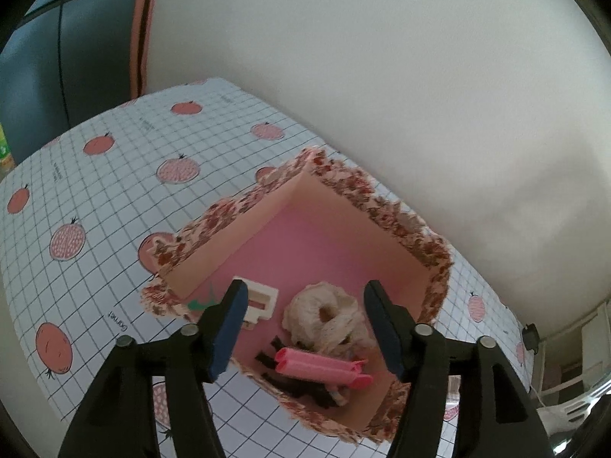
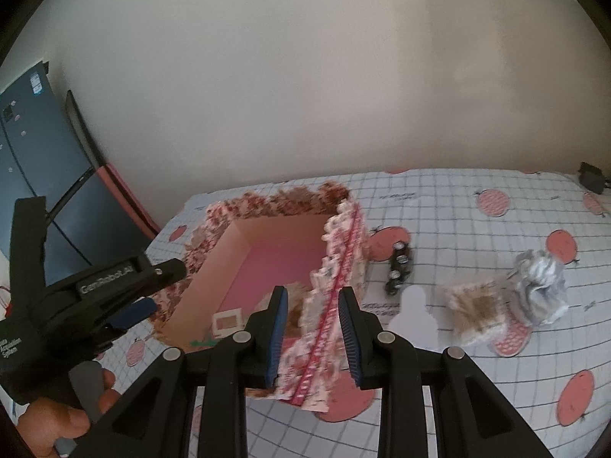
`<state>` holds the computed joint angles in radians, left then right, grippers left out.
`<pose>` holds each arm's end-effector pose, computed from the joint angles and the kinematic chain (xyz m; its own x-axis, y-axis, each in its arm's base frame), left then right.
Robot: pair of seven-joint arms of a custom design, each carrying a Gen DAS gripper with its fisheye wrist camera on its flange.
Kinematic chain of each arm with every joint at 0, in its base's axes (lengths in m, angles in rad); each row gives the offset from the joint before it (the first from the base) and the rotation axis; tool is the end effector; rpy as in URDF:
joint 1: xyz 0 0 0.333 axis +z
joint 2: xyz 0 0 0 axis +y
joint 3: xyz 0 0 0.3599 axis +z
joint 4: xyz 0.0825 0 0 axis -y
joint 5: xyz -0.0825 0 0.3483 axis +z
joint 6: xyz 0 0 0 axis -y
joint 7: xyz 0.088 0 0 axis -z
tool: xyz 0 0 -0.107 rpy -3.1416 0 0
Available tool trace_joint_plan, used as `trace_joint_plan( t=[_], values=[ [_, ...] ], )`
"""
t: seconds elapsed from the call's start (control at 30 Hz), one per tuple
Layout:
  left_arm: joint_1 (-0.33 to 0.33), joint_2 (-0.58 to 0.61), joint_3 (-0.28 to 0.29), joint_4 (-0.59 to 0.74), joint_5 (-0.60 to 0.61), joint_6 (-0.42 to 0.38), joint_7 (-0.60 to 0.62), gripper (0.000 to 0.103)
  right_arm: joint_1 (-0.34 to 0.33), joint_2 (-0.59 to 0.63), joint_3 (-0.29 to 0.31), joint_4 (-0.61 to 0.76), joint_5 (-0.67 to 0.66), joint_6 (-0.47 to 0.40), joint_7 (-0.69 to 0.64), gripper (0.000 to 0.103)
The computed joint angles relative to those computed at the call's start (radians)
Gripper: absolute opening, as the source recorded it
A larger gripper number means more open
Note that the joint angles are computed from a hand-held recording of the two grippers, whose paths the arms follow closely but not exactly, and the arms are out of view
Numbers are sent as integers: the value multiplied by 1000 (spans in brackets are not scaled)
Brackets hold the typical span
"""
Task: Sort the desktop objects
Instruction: 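Move both tools toward the cotton swab bag and crumpled paper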
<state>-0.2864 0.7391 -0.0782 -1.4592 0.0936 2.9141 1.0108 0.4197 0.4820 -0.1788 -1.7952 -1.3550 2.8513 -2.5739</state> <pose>0.7240 -0.2628 0.3839 0.0363 -0.9434 0.3297 -0.7892 -0.2295 -0.5697 0.6258 0.2252 0.3760 -0.4315 -0.8428 -0.3218 -0.4922 0.5189 -0.6989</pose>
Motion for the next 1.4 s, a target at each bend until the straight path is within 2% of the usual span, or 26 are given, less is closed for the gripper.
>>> trace_joint_plan(
  t=[0.13, 0.37, 0.5, 0.7, 0.83, 0.93, 1.17, 1.27, 1.33, 1.4],
  values=[
    [-8, -3, -7, -5, 11, 25, 16, 68, -7, -60, -11, -79, -37, -45, 69, 31],
    [-16, -1, -36, -2, 9, 54, 69, 69, -90, -166, 32, -224, -84, -109, 183, 31],
    [-29, 2, -47, 4, 6, 66, 98, 69, -139, -201, 67, -275, -71, -130, 185, 31],
    [-53, 15, -65, 24, 1, 78, 144, 69, -165, -243, 95, -332, -73, -208, 183, 31],
    [-98, 19, -32, 37, 15, 88, 148, 69, -189, -257, 107, -360, -85, -222, 186, 36],
    [-124, 33, -18, 62, 31, 73, 155, 69, -204, -266, 111, -381, -76, -231, 180, 44],
    [-101, 70, -116, 102, 14, 59, 251, 69, -241, -268, 111, -414, -70, -202, 194, 55],
    [-112, 87, -126, 128, 4, 32, 282, 71, -255, -261, 103, -423, -84, -162, 215, 65],
    [-123, 103, -128, 148, -3, 15, 296, 78, -264, -253, 100, -425, -85, -143, 219, 67],
    [-131, 123, -137, 177, -9, -13, 316, 79, -272, -244, 95, -425, -90, -117, 224, 69]
  ],
)
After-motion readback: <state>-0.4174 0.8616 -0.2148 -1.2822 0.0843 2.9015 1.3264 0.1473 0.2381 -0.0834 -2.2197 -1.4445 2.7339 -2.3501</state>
